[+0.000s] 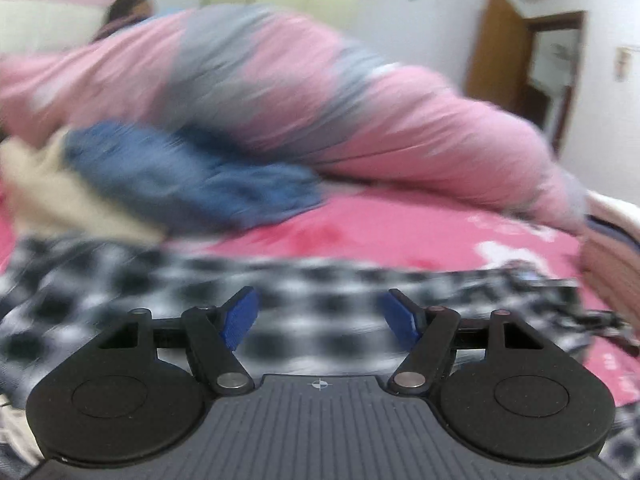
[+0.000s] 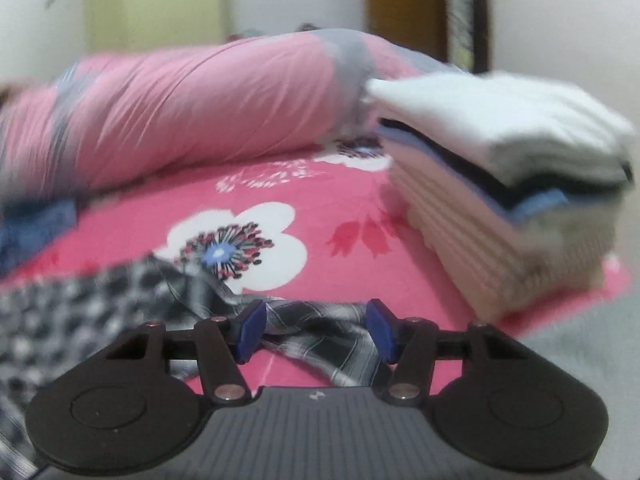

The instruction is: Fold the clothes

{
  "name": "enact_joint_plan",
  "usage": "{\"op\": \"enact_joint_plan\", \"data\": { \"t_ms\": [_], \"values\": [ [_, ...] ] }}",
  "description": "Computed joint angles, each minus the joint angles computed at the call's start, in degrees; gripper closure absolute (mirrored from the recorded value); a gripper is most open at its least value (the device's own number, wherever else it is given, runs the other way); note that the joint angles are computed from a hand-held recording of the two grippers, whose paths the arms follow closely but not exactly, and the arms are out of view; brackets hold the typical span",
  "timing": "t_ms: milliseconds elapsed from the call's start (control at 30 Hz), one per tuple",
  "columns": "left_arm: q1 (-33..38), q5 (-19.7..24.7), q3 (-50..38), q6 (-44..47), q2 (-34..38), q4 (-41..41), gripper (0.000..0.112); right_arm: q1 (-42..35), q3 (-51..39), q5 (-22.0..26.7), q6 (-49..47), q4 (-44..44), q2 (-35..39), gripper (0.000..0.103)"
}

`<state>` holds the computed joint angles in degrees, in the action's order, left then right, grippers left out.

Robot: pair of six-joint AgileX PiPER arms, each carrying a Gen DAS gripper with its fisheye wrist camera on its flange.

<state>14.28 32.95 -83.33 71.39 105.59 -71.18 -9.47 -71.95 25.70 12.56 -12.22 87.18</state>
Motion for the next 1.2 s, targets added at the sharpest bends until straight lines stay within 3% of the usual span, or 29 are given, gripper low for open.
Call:
{"op": "enact_joint_plan", "data": {
  "t_ms": [67,167,367,433,500,600,633,733,833,900,967,1033,1067,1167,1200],
  "values": [
    [-4.1,-0.5,1.5,0.8,-2.1,-0.1,0.041,0.9,0.0,-1.7,-1.9,-2.0,1.6,0.05],
    [-11.6,-2.1,1.5,0.2,-2.1,2.0,0.04,0.9,-0.6,-4.9,-10.4,2.4,4.6,0.051],
    [-23.6,-14.2,3.4,3.3,3.1,7.1,0.04,1.1,-4.4,-6.9,-19.8,6.9,11.7,0.051],
    [-25.0,-17.6,3.7,0.8,5.0,12.8,0.04,0.2,-6.1,-5.0,-23.8,11.2,14.3,0.069],
    [-24.2,-15.0,1.4,-7.7,6.9,20.0,0.039,-0.5,-5.2,-3.0,-28.9,15.8,15.6,0.079],
    [-22.0,-10.2,-1.5,-12.3,8.4,20.3,0.032,-0.1,3.0,-8.6,-33.7,17.5,12.0,0.079],
    [-21.5,-9.1,-1.9,-12.9,8.6,20.1,0.032,-0.5,4.1,-8.5,-36.1,20.5,10.8,0.079],
    [-22.2,-10.3,-1.1,-12.8,8.1,20.7,0.031,-3.4,4.8,-4.1,-48.1,34.5,8.4,0.079],
    [-22.5,-10.6,-0.8,-12.9,7.9,20.8,0.031,-8.3,3.5,3.5,-58.4,47.4,6.9,0.079],
    [-22.4,-10.5,-1.0,-12.8,8.1,20.6,0.031,-11.3,2.9,4.5,-62.1,53.5,5.9,0.079],
    [-22.5,-10.7,-0.9,-12.9,7.9,20.9,0.031,-12.1,2.6,0.9,-62.0,53.8,5.5,0.075],
    [-22.5,-10.8,-0.8,-13.2,7.8,21.2,0.031,-11.4,1.4,-3.3,-54.4,46.5,6.5,0.049],
    [-22.6,-10.8,-0.8,-13.3,7.8,21.3,0.031,-11.4,-0.2,-3.7,-48.7,42.4,8.0,0.045],
    [-22.8,-10.9,-1.0,-13.7,7.9,21.6,0.031,-14.9,-10.3,5.7,-40.8,44.0,16.0,0.046],
    [-22.7,-10.9,-1.1,-13.8,7.9,21.6,0.031,-16.7,-13.7,10.7,-41.0,48.4,18.8,0.058]
  ]
}}
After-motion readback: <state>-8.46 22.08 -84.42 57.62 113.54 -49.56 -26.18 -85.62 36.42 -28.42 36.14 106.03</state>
